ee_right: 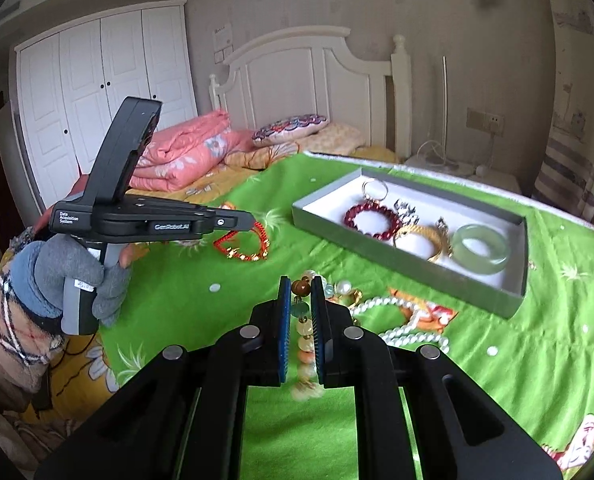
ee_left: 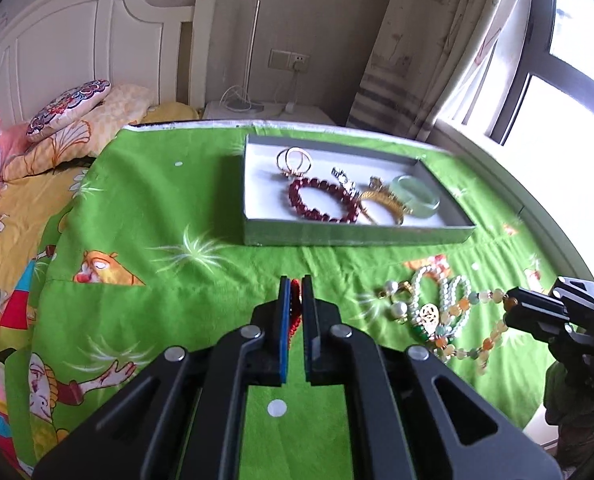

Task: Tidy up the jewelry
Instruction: 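Grasp the red string bracelet with the left tool while the right tool holds the bead bracelet, then carry both bracelets into the white tray and open both tools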

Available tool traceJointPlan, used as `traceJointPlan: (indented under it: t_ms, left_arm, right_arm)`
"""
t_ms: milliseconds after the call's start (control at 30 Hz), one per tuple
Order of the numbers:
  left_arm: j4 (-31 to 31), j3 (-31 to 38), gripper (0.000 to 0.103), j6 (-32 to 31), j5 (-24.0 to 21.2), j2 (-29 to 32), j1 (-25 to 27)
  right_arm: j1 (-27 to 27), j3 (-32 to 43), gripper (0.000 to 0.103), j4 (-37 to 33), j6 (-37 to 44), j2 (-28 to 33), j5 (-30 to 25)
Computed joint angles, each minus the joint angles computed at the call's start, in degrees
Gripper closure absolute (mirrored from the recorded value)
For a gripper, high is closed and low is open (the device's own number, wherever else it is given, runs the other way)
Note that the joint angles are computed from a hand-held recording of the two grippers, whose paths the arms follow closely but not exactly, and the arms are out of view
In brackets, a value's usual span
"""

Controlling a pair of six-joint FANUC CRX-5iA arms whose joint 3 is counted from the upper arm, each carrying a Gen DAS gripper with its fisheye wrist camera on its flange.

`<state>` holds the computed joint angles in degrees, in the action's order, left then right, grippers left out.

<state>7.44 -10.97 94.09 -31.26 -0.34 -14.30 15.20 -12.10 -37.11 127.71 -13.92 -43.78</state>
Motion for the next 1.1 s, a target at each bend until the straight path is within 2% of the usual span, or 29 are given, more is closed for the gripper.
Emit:
traceJointPlan:
  t_ms: [200, 333, 400, 733, 900, 1100]
  left_arm:
    - [5.1, -1.9, 0.098, -4.4, 1.2, -1.6, 0.3]
    - [14.8, -4.1, 0.098, -12.3, 2.0, -1.5, 1.3]
    - [17.0, -4.2, 0.098, -14.1, 1.5, -1.2, 1.5]
    - [22.6, -1.3, 0.098, -18.2, -1.0, 2.2, 2.4]
    - [27.4, 0.6, 0.098, -20.8, -1.7, 4.8, 2.5]
    - [26.5, 5.7, 0.098, -18.4, -3.3, 8.9, 1.7]
  right_arm:
    - [-0.6, 0.6, 0.092, -0.3, 0.3, -0.7, 0.5]
    - [-0.3, 1.1, 0.092, 0.6, 0.0, -0.6, 1.3]
    - [-0.2, 1.6, 0.092, 0.9, 0.0, -0.2, 1.6]
    - [0.8, 4.8, 0.092, 3.7, -1.8, 3.4, 4.4]
    - [0.8, 7.3, 0.092, 5.4, -3.5, 6.1, 5.7]
    - [-0.8, 12.3, 0.092, 4.6, -4.6, 10.8, 4.4]
